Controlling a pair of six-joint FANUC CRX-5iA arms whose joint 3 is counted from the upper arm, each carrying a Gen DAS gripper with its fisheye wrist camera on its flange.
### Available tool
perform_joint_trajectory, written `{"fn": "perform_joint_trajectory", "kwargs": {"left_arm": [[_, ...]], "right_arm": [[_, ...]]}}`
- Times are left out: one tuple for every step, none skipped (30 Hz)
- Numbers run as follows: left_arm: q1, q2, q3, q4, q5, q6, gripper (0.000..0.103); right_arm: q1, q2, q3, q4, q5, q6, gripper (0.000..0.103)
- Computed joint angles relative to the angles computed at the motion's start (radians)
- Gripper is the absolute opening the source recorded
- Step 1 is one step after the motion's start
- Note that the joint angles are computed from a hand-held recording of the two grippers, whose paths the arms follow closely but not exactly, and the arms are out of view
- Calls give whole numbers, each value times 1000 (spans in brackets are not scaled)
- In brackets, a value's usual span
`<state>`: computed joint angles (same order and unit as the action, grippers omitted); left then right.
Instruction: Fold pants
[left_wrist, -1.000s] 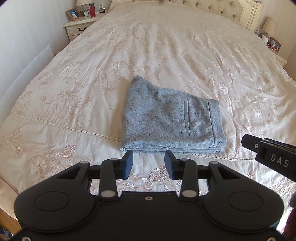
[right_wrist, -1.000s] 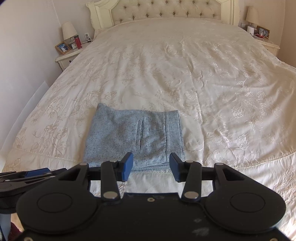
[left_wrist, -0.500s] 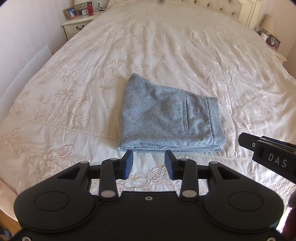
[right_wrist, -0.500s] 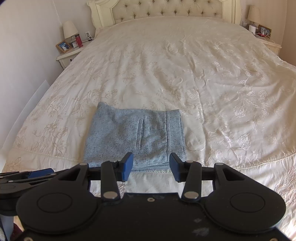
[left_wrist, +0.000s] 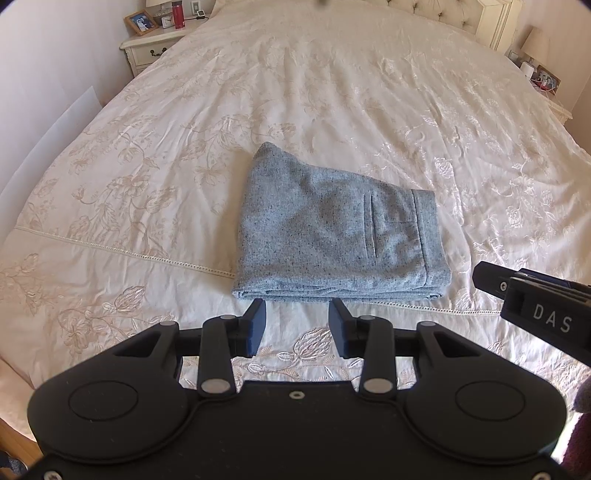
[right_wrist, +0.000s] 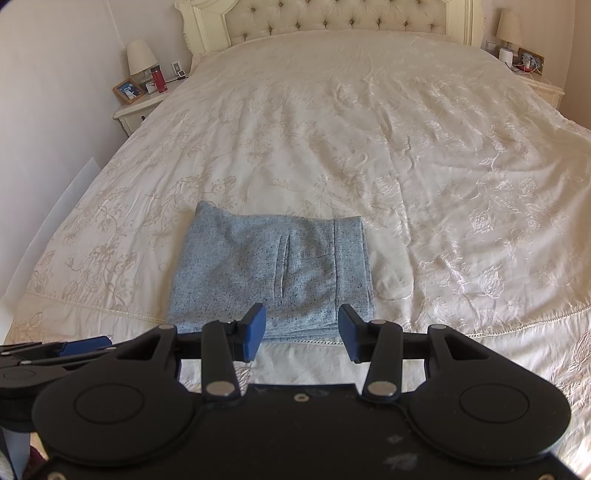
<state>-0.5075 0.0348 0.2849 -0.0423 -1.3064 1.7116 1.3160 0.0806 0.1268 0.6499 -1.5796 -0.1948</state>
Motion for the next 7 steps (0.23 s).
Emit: {"fn": "perform_joint_trajectory", "kwargs": {"left_arm": [[0,0,0,-1,0,1,47],[-2,0,0,-4,2,2,47],[-3,-1,-2,-6,7,0,47],[-6,-4,-4,-15,14,2,47],[-9,-7,-5,-22,20,2,47],[-12,-6,-3,-30,21,1,47],[-16,-4,2,-38,19,5,47]], "right_arm": [[-1,0,-1,-1,2,1,47],[-1,0,-1,0,3,1,47],[-1,-1,-3,0,6,1,47],[-2,-1,-5,0,8,2,47],[-2,-2,-5,0,8,2,47],[-2,-2,-5,0,8,2,47],[-3,-4,-8,-1,11,3,47]]}}
